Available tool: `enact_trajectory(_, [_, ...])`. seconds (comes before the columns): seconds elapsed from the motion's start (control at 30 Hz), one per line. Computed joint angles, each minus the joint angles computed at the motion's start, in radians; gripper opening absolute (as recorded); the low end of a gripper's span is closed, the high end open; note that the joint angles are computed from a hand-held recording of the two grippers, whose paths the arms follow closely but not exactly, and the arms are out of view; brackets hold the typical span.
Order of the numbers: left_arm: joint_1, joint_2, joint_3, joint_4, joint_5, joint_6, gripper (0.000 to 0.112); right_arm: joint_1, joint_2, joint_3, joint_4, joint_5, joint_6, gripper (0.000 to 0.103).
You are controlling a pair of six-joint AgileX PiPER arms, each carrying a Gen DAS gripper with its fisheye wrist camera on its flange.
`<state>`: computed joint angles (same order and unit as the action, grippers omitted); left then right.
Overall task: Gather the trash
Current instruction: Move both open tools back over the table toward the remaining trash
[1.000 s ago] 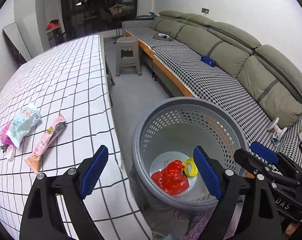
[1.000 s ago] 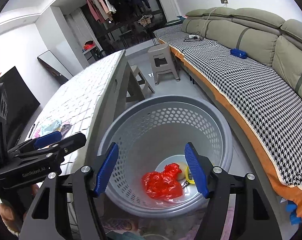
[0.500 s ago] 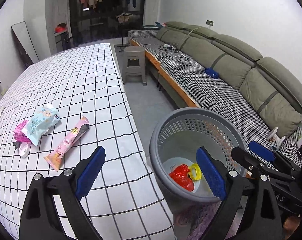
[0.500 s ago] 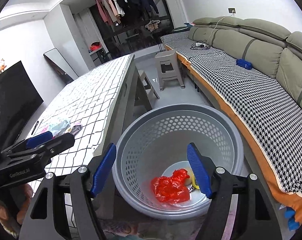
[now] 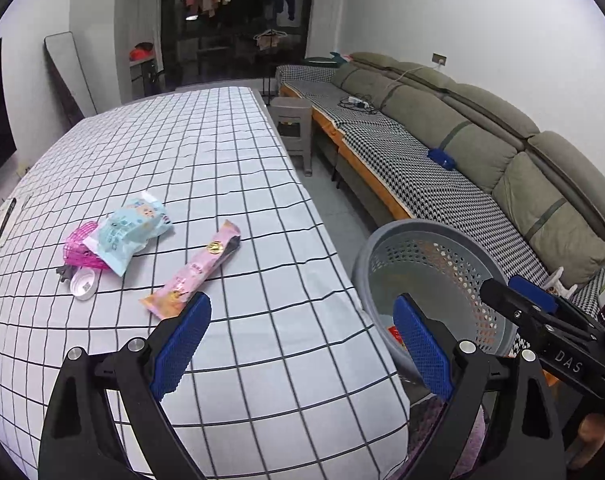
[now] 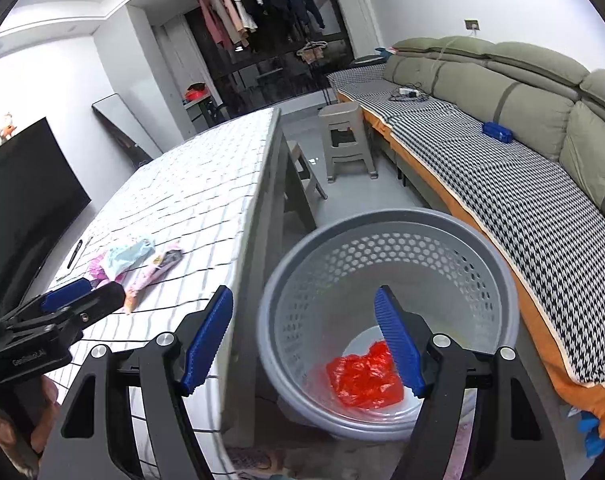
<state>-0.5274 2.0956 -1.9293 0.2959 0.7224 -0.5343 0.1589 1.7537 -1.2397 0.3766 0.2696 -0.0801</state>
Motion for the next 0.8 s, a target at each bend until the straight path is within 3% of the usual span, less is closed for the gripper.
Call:
enact_trajectory(0.2, [0.036,-0.073,0.101,0.058,-0.031,-0.042,0.091,0.059,0.035,-0.072,-0.044,0.022,0.039,0.071])
enact_trajectory(0.43, [0.113,-0.165,0.249,0.085,-0.081,-0.093,0.091,0.144,0.131,-0.228,-0.144,0.111,0.103,0.071])
enact_trajectory(0.8, [0.277,-0.236,0.426,0.095,-0.138,-0.112,0.091,0.279,0.374,-0.589,-0.206,0.315,0.172,0.071])
